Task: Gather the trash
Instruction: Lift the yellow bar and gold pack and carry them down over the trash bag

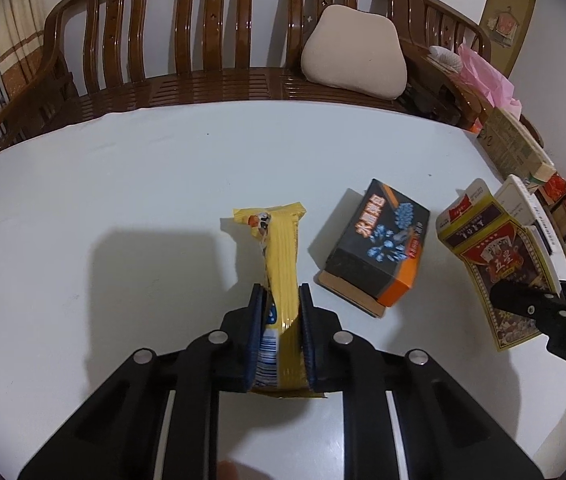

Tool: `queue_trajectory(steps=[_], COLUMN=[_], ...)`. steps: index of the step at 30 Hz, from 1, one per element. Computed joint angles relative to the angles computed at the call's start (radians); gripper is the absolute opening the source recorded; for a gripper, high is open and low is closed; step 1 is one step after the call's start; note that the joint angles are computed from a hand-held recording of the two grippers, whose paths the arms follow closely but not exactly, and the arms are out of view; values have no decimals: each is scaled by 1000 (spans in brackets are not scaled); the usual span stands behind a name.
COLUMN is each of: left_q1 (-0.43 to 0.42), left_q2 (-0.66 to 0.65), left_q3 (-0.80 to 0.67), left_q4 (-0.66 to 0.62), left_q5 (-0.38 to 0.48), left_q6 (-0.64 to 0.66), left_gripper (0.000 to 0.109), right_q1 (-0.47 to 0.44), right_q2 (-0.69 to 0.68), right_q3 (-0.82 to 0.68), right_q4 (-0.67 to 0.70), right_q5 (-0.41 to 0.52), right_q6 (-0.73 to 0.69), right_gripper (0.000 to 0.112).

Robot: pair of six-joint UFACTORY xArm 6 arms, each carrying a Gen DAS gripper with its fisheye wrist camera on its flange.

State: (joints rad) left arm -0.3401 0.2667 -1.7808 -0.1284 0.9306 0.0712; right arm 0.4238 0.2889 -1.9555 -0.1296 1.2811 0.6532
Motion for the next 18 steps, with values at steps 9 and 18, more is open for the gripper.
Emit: queue_trajectory(steps=[9, 18], left_q1=[0, -13], left_q2=[-75, -165], left_q3=[34, 61], left_q4=[12, 39], left_q5=[11, 32], left_q6=[-5, -14], left_gripper=[17, 16], right_q1=[31, 65], right_q2=[-51, -118], right_q3=[2, -8], right_q4=[-24, -62], right_q5=[17, 52], right_q6=[18, 40], right_gripper=[17, 17])
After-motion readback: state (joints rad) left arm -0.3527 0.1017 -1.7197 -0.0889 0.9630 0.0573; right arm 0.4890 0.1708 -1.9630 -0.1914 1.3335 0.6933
